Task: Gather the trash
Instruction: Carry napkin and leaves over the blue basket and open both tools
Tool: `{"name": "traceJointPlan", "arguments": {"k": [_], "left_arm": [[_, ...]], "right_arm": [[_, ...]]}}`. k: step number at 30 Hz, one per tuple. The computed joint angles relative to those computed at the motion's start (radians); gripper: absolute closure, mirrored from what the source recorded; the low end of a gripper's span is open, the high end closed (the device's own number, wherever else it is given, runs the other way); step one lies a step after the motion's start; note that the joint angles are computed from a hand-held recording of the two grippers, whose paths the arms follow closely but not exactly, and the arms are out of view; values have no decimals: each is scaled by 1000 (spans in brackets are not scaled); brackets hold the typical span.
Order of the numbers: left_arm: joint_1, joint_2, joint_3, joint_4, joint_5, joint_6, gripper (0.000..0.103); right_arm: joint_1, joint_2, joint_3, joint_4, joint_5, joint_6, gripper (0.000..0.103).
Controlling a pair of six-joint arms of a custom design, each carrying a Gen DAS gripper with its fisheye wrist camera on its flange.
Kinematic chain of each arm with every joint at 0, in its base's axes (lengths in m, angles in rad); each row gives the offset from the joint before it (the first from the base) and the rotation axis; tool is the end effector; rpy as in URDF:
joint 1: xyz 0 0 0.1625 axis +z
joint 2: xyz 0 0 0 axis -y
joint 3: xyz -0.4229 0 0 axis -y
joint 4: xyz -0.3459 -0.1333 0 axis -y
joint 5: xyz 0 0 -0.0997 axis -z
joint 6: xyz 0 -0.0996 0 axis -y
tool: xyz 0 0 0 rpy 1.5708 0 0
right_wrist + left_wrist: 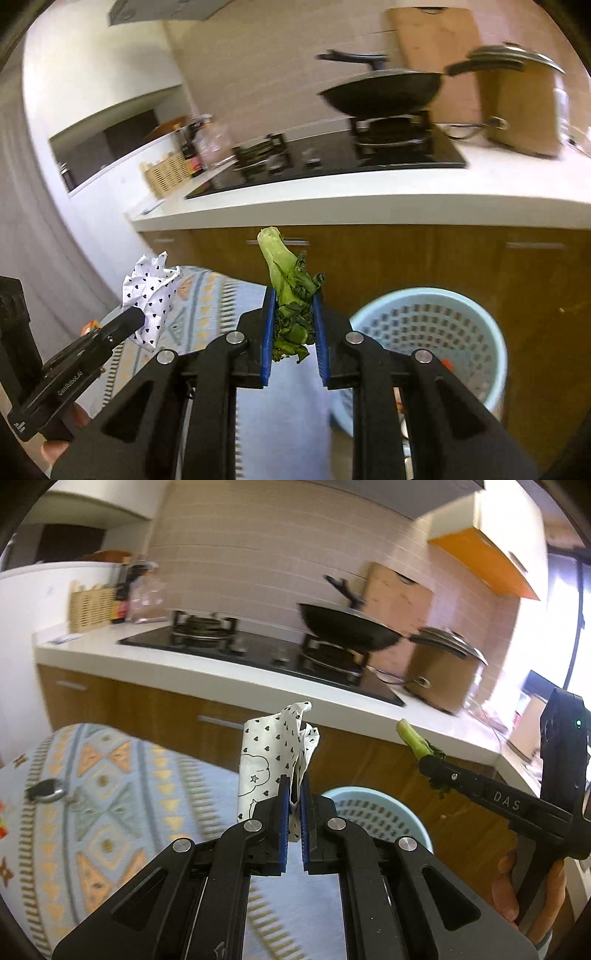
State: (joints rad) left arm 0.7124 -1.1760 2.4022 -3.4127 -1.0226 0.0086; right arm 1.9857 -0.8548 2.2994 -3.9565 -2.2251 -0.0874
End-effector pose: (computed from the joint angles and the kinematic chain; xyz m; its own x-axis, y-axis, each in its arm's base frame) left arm -0.1892 -0.4082 0.2155 -0.7803 0.4537 -0.4304 0.6246 0.5297 -0.5739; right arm 0.2454 -0.3768 0.1724 -0.9002 0.0828 0.4276 -0.3172 0.5482 -0.7738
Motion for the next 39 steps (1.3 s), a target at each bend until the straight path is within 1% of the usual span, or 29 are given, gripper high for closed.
{"name": "traceJointPlan", "arguments": {"k": [2, 4, 9, 12, 14, 18, 19, 21, 22, 23, 24, 25, 27, 30, 34, 36, 39], "left_arm": [[0, 52, -20, 1, -14, 3, 100], [11, 93, -45, 25, -54, -13, 100], [27, 181, -85, 72, -122, -17, 100], [42, 228, -107, 108, -158, -12, 100], [53, 262, -125, 134, -178, -14, 100], [76, 298, -160, 188, -225, -21, 99], [77, 306, -166, 194, -230, -20, 97], [70, 324, -171, 187, -211, -14, 88], [67, 330, -174, 187, -204, -13, 74], [68, 333, -173, 182, -199, -11, 62], [70, 335, -169, 171, -196, -11, 58], [70, 336, -168, 166, -193, -13, 53], [78, 332, -166, 170, -186, -16, 52], [96, 317, -166, 178, -187, -30, 52], [107, 286, -147, 160, -187, -46, 44], [108, 268, -137, 154, -187, -49, 42], [98, 231, -102, 122, -164, -49, 35]], "right_arm": [[-29, -20, 41, -20, -11, 20, 87], [-58, -31, 75, -38, -11, 40, 87], [-151, -51, 156, -63, -38, 101, 86], [-202, -48, 178, -45, -65, 128, 86], [-233, -47, 191, -35, -58, 146, 86], [-281, -41, 203, -16, -52, 167, 84], [-291, -43, 205, -10, -45, 170, 84], [-312, -49, 202, 14, -30, 178, 83], [-324, -53, 203, 23, -20, 182, 76], [-336, -56, 206, 27, -6, 189, 71], [-343, -53, 207, 16, 2, 188, 59], [-343, -47, 205, 5, -4, 185, 51], [-340, -39, 200, 1, -10, 180, 51], [-335, -36, 196, -2, 1, 174, 51], [-292, -19, 171, -8, -30, 151, 51], [-262, -5, 161, -29, -44, 133, 51], [-216, 16, 147, -64, -59, 111, 49]]}}
